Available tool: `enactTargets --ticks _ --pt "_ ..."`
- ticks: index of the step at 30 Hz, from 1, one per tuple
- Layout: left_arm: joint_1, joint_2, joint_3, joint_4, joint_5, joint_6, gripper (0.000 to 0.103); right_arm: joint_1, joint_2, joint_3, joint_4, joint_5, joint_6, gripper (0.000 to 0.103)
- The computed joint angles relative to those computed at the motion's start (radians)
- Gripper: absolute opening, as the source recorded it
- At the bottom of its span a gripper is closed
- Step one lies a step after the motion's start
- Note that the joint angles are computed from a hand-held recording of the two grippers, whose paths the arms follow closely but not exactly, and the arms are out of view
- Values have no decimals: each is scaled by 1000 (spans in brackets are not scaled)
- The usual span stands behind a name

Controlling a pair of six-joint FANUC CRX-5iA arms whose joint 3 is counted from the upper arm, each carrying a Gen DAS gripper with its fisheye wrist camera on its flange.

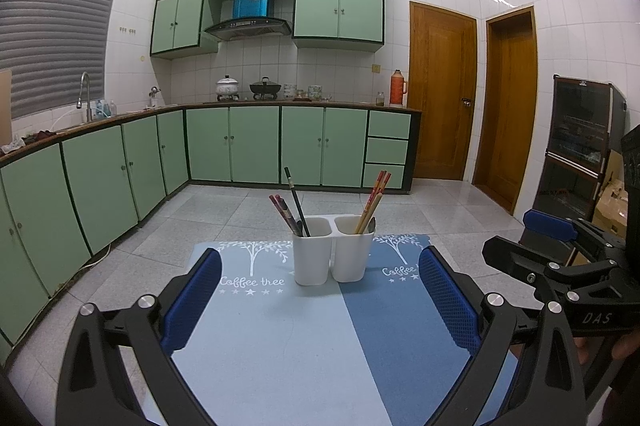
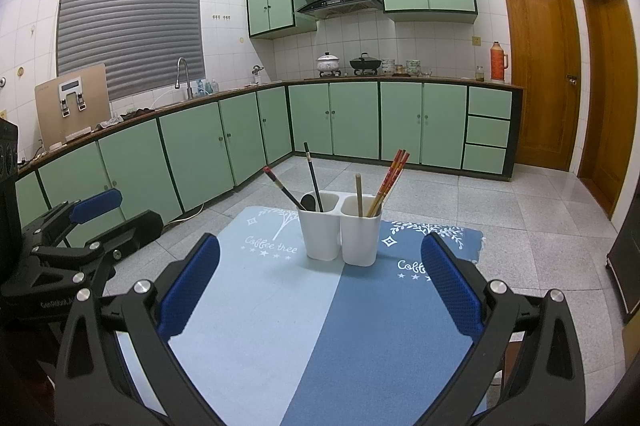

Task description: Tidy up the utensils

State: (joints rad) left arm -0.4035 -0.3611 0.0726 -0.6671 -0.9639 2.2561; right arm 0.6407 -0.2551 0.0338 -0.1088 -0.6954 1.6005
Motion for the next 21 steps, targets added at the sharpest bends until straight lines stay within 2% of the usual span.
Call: enactTargets --ticks 21 --pt "5 0 -7 7 7 -1 97 5 4 -12 9 10 -8 98"
